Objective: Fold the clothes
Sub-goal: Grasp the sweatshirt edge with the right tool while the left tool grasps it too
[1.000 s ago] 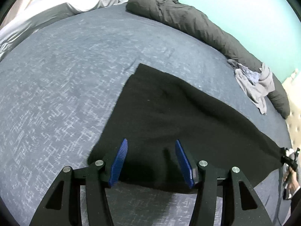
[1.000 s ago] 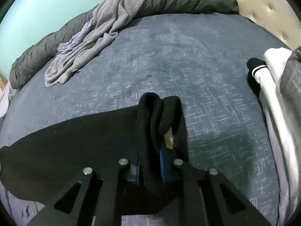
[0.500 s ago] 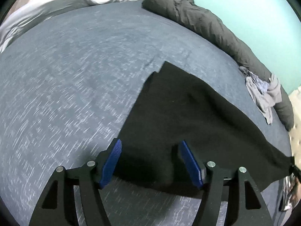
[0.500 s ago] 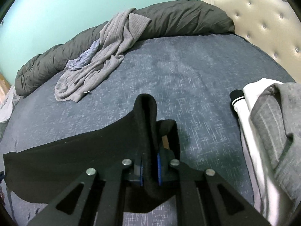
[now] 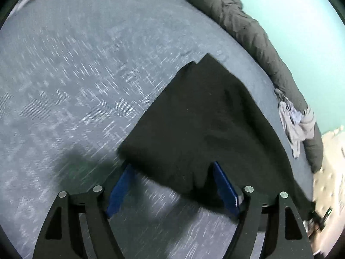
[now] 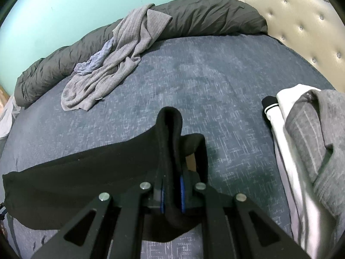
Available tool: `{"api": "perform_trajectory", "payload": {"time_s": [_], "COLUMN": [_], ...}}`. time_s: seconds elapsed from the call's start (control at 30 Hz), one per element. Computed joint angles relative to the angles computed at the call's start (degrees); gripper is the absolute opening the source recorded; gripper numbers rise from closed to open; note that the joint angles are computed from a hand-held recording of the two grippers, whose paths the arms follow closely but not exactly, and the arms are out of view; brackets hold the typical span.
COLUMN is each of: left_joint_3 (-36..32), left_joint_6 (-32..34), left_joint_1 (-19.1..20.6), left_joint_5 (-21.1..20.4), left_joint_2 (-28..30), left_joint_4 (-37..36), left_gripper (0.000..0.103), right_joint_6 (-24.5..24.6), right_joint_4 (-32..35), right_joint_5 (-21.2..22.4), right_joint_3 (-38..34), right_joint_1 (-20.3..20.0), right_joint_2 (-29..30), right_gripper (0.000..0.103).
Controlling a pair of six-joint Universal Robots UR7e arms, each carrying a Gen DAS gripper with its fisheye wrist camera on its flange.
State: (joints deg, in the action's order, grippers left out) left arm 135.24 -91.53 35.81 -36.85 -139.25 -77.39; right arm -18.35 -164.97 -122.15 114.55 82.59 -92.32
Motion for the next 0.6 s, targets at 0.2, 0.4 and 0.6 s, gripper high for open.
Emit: {"api": "perform_trajectory", "payload": {"time_s": [0.2, 0.4, 0.6], "left_joint_3": [0.7, -3.3, -7.7], "left_joint_6": [9.2, 9.5, 3.9], "left_joint_1": [4.2, 0.5, -5.6], "left_joint_5": [2.3, 4.1, 4.9], "left_joint_2": [2.8, 3.4, 1.6], "left_joint_4": [-9.7, -5.8, 4.6], "left_gripper": [0.038, 0.018, 0.016], "right_joint_6": [1.2, 3.2, 5.8], "right_joint_4": [1.2, 4.7, 10.6], "right_joint_5": [0.1, -1.6, -6.8], "right_joint_3": [0.2, -1.2, -3.4], "right_joint_1": [0.3, 3.1, 9.4], "right_joint_2": [-0.9, -2.3, -5.3], "right_gripper": [0.009, 0.009, 0.009]}}
